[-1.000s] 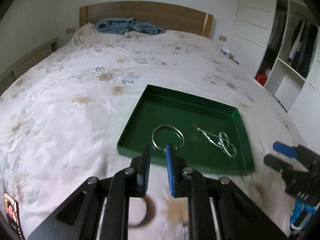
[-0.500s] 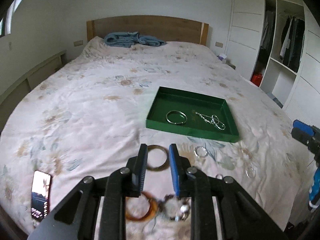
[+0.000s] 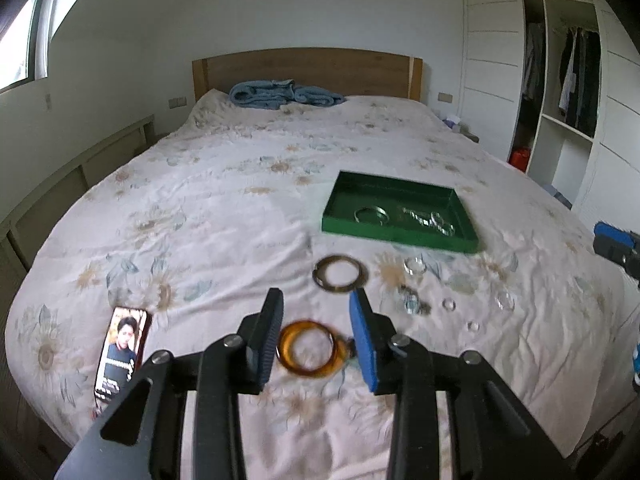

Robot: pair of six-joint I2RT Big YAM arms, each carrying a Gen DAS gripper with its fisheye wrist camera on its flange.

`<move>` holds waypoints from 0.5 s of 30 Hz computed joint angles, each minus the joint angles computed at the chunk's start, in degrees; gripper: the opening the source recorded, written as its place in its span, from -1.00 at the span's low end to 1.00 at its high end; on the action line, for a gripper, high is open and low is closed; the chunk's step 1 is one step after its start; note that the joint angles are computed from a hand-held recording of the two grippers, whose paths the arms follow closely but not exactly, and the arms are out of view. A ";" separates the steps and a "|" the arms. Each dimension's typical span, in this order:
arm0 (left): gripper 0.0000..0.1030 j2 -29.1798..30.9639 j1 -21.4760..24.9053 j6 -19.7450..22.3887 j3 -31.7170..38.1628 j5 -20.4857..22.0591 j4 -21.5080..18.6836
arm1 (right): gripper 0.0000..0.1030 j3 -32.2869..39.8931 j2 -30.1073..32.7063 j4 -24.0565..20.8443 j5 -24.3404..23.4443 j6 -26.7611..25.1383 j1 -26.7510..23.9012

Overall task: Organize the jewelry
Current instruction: 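Lift both tools out of the tray back toward the jewelry, then grasp the beaded bracelet with the left tool while the right tool grasps a silver ring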

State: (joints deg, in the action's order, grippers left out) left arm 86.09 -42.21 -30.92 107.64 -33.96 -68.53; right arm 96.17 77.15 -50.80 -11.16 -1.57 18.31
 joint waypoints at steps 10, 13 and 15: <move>-0.37 -2.78 -1.35 -6.13 -11.95 9.19 6.58 | 0.07 -7.01 -2.00 1.37 -3.35 0.51 -1.77; -0.37 -1.27 -0.98 -7.54 -12.97 13.56 8.01 | 0.07 -8.38 -1.38 1.60 -5.19 0.37 -2.25; -0.36 0.03 -0.60 -8.68 -13.04 15.67 8.62 | 0.07 -8.97 -0.91 1.57 -5.99 0.18 -2.38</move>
State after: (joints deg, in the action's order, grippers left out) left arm 86.12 -42.81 -39.60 94.60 -18.29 -59.91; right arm 87.20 76.23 -49.24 -17.15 -1.39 15.93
